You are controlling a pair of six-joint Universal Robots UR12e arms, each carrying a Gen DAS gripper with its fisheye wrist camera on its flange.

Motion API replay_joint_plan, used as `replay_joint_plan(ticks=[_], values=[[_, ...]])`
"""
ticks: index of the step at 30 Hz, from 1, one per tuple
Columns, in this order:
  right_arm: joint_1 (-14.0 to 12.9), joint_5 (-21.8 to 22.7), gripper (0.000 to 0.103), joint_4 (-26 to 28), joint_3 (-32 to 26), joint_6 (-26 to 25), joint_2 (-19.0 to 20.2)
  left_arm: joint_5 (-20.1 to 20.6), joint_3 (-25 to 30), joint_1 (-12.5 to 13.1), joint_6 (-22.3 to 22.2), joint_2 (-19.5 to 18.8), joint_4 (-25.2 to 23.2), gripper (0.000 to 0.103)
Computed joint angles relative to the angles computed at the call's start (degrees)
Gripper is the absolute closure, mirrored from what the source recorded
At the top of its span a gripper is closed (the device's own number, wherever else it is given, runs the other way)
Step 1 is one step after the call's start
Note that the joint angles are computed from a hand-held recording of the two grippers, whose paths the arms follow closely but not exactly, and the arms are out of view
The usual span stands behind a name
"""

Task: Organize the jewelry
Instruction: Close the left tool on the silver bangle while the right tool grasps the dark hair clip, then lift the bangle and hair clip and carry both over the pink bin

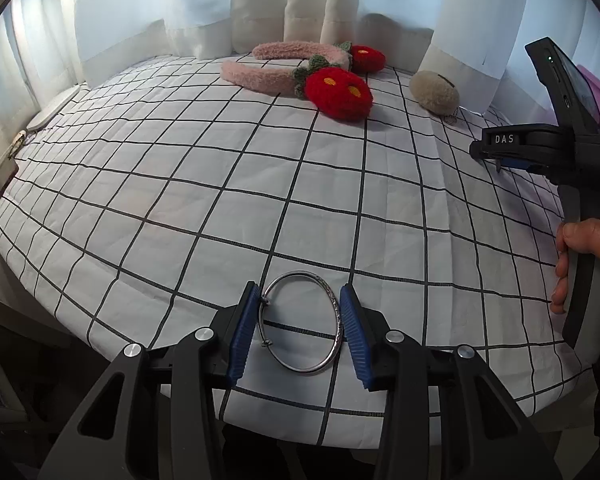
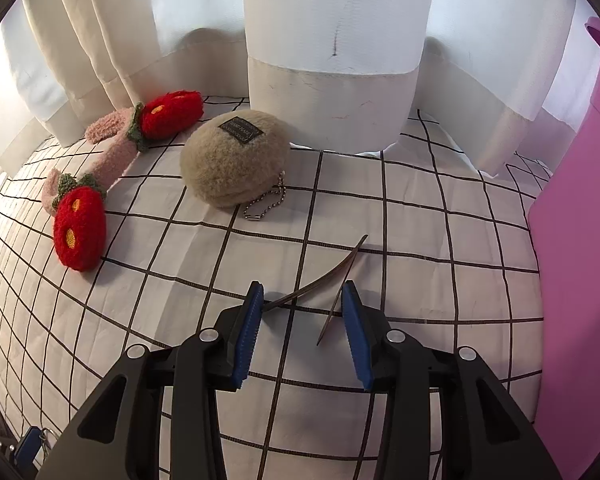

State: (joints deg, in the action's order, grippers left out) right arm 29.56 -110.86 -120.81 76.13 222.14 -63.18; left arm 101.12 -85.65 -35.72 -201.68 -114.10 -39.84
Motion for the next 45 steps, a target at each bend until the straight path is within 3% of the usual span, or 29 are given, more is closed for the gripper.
replay_joint_plan(ticks=[11,29,38,45], values=[[0.08,0.96,0.07,-2.17,0.94,-0.16,-0.8,0.13,0.48,0.82,-0.33,0.2,0.52,0.063],[1.09,3.55,0.07,-4.03,-1.43,-0.89,-1.6,0.18,4.13,1.53,5.19,-0.69,2.28,0.063],[2.73,-0.05,0.07,-5.69,-4.22,-0.06,-2.98,-2.42,8.43,1.99,10.82,-1.83,5.25,0.063],[4.19,-7.19,0.07,-7.08,-4.82,1.3,-6.15,-7.79,14.39,1.69,17.26,-3.84,6.54,0.063]])
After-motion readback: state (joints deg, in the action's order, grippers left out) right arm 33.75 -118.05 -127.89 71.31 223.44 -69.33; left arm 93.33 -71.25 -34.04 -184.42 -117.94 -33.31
